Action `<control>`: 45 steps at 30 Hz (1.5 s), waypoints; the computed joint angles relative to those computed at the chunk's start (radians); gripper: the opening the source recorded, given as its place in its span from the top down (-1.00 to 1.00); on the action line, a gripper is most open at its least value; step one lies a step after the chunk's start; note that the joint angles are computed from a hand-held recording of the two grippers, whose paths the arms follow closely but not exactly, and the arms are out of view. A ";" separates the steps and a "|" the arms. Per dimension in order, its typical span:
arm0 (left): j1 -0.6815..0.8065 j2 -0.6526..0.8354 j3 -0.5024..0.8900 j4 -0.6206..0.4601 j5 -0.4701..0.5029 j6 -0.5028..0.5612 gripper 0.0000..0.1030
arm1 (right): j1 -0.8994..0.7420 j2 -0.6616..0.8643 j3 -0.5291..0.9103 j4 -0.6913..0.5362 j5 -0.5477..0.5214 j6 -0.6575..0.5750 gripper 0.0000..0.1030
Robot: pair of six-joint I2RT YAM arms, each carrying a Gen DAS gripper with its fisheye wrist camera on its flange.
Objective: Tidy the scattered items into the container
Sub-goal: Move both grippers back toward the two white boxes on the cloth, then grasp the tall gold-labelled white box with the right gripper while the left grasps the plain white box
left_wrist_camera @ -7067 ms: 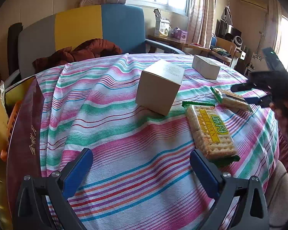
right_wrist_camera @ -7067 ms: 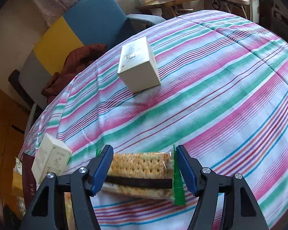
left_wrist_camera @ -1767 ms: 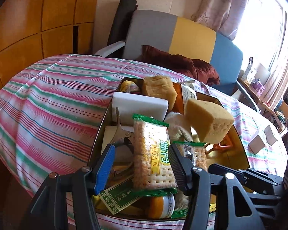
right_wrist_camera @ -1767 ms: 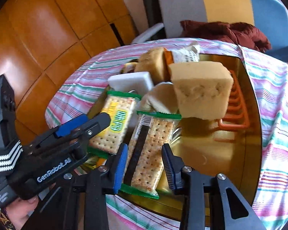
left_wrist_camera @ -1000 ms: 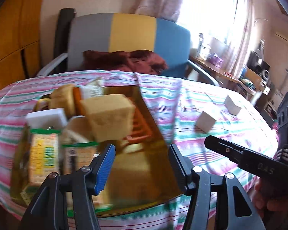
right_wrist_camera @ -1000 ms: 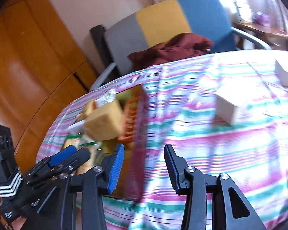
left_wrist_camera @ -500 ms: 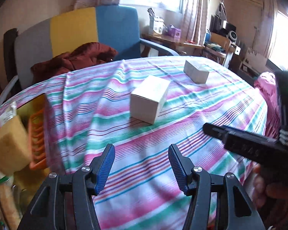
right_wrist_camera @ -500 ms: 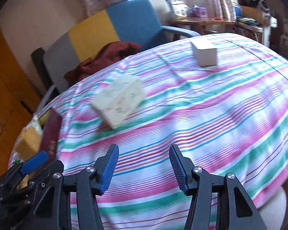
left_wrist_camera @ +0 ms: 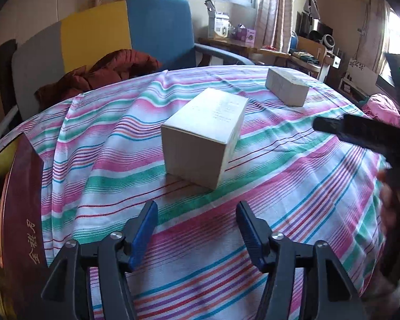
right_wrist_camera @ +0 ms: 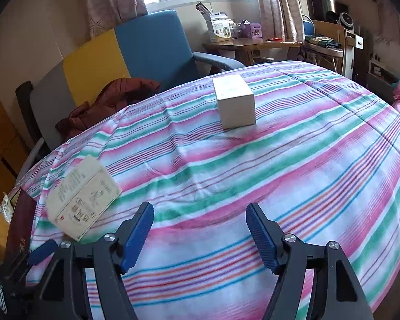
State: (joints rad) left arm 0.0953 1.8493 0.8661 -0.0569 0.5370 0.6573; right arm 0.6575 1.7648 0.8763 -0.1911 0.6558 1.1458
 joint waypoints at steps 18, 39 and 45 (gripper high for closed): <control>0.019 0.062 0.054 -0.074 0.125 0.051 -0.77 | -0.420 0.242 0.371 -0.046 -0.152 -0.415 -0.40; 0.027 0.070 0.070 -0.097 0.145 0.060 -0.80 | -0.127 0.174 0.186 0.040 -0.079 -0.225 -0.01; 0.012 0.057 0.054 -0.075 0.111 0.055 -0.80 | -0.035 0.155 0.141 0.048 -0.035 -0.146 -0.04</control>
State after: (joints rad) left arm 0.1070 1.9067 0.9198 -0.1317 0.6477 0.7124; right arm 0.6225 1.9195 1.0171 -0.1433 0.6207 0.9995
